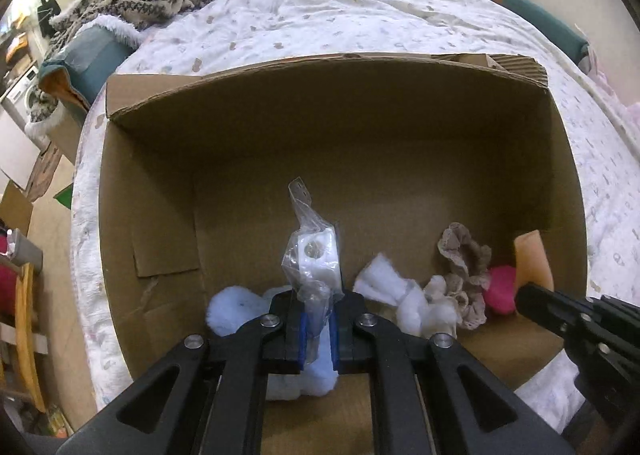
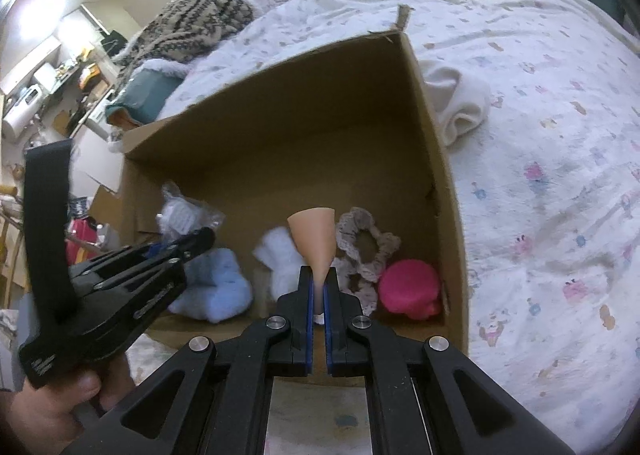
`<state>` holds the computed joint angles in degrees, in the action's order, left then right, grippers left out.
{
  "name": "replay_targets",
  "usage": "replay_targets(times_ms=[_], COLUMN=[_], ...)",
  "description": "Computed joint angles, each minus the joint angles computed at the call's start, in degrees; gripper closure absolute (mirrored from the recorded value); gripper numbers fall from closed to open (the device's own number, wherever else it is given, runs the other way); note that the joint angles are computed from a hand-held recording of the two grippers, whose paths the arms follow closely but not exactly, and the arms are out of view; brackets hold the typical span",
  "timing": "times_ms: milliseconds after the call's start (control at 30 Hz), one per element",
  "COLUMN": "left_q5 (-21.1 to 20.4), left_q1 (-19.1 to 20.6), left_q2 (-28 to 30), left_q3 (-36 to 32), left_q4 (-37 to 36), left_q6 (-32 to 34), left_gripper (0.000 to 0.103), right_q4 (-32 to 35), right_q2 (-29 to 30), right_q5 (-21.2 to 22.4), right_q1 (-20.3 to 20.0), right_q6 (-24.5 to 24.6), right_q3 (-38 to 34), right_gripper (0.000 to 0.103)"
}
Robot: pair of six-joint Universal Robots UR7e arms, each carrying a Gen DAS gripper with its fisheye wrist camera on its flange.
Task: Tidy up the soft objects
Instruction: 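Carry the plastic bag and peach cone over the box and lower them inside, then open the left tool to drop the bag while the right tool releases the cone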
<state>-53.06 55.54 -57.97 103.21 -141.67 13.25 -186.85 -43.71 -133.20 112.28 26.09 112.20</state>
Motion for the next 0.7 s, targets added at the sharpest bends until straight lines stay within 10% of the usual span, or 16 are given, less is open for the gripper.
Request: replay_targets(times_ms=[467, 700], left_q5=[0.04, 1.00], left_q1=[0.91, 0.52], left_q2=[-0.79, -1.72], left_q3=[-0.95, -0.38], left_q4=[3.63, 3.85], left_q6=[-3.63, -4.40], left_gripper=[0.092, 0.065], right_q4=[0.12, -1.14], right_q2=[-0.13, 0.01], right_q5=[0.96, 1.13], right_q1=[-1.27, -1.15], right_q6=[1.38, 0.66], right_q3=[-0.12, -0.26], right_gripper=[0.097, 0.096])
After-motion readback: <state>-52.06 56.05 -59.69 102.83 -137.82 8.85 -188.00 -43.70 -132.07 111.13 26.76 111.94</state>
